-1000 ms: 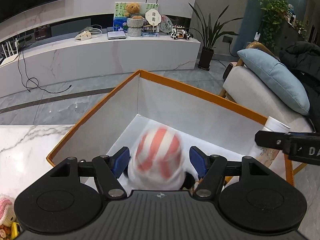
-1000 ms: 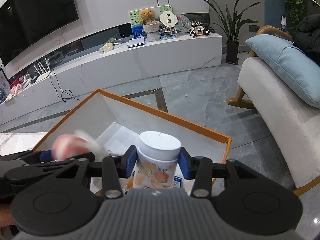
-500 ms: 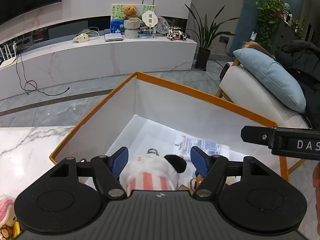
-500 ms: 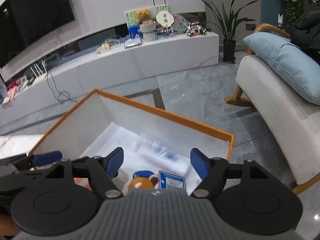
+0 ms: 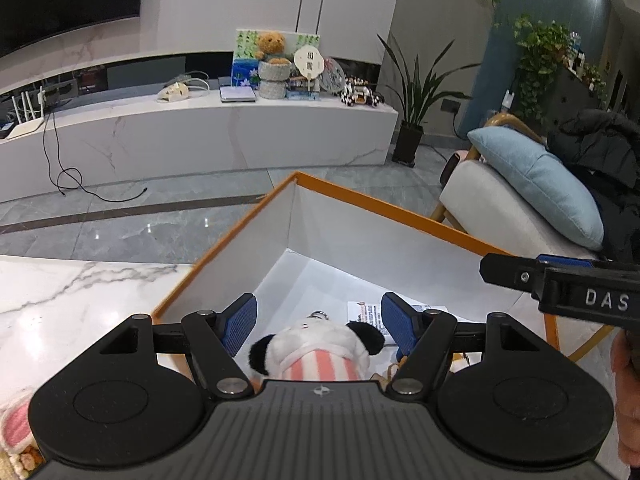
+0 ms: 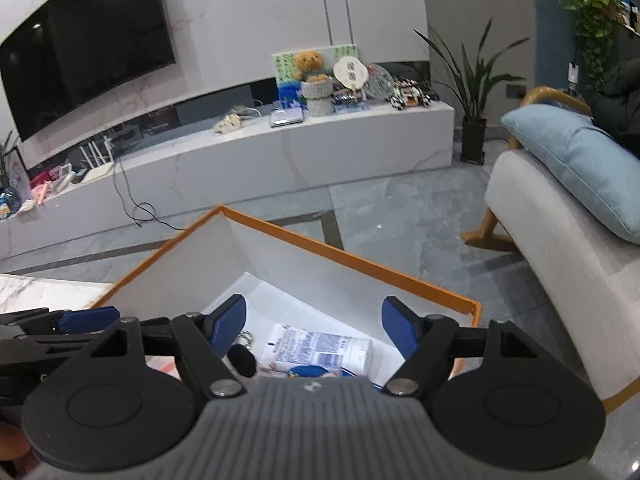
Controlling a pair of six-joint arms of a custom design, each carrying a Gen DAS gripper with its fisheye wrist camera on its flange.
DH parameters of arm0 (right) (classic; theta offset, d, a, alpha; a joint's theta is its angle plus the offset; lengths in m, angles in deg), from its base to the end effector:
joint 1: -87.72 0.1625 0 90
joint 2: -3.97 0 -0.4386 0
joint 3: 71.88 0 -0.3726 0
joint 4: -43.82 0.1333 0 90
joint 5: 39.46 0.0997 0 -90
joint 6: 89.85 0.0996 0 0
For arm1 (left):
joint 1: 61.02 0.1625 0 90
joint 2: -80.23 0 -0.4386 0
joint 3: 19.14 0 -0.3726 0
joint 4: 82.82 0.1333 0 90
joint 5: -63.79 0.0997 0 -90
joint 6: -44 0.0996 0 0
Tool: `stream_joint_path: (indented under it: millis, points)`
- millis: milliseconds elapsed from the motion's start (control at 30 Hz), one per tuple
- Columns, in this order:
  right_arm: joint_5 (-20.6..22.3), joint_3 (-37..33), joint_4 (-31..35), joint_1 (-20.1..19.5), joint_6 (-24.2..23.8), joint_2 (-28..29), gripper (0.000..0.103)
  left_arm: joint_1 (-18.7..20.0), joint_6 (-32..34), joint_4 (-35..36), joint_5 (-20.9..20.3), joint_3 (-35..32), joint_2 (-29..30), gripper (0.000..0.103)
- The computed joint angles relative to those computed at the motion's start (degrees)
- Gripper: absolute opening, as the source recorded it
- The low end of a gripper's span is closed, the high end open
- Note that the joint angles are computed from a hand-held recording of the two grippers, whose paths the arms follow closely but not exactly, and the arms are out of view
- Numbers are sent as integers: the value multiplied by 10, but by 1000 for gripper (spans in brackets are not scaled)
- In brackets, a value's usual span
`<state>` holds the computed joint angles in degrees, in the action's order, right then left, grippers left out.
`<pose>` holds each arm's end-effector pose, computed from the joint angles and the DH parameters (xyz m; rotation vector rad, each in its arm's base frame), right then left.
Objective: Organize objects
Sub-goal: 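Open both tools to drop the striped plush and jar into the orange box, then move the left tool to the orange crochet ball while the right tool reaches the book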
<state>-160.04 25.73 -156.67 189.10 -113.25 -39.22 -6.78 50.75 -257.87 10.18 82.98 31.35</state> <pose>0.2119 -0.6340 0.1945 0.3653 -2.2791 1.1442 -0.2170 -0.6305 0.1788 0.6934 2.4337 -0.9025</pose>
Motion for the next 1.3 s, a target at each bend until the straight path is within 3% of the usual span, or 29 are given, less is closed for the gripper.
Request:
stream_joint_path:
  millis: [333,533,733,967,1100,1233,1300]
  points:
    - [26,27,-26,13,-42,-4,77,9,-12,-39,-2,91,-81,81]
    - [43,49,-34,22,-65,-5,77,18,-2,-56,26,150,-131,82]
    - [100,82,-73,32,-115,-3,77,38,-29,-21,41,189,-181,82]
    - [167,117,-88,45,-189,7,77,47,-10,4,55,212,-208,82]
    - [156,118,-71,52,-209,22,77,54,21,-4,46,222,-211,82]
    - [136,112,-60,55,-216,41,77,67,47,-85,27,237,-200,82]
    - [122,107,-52,55,-215,50,77,73,25,-89,25,233,-196,82]
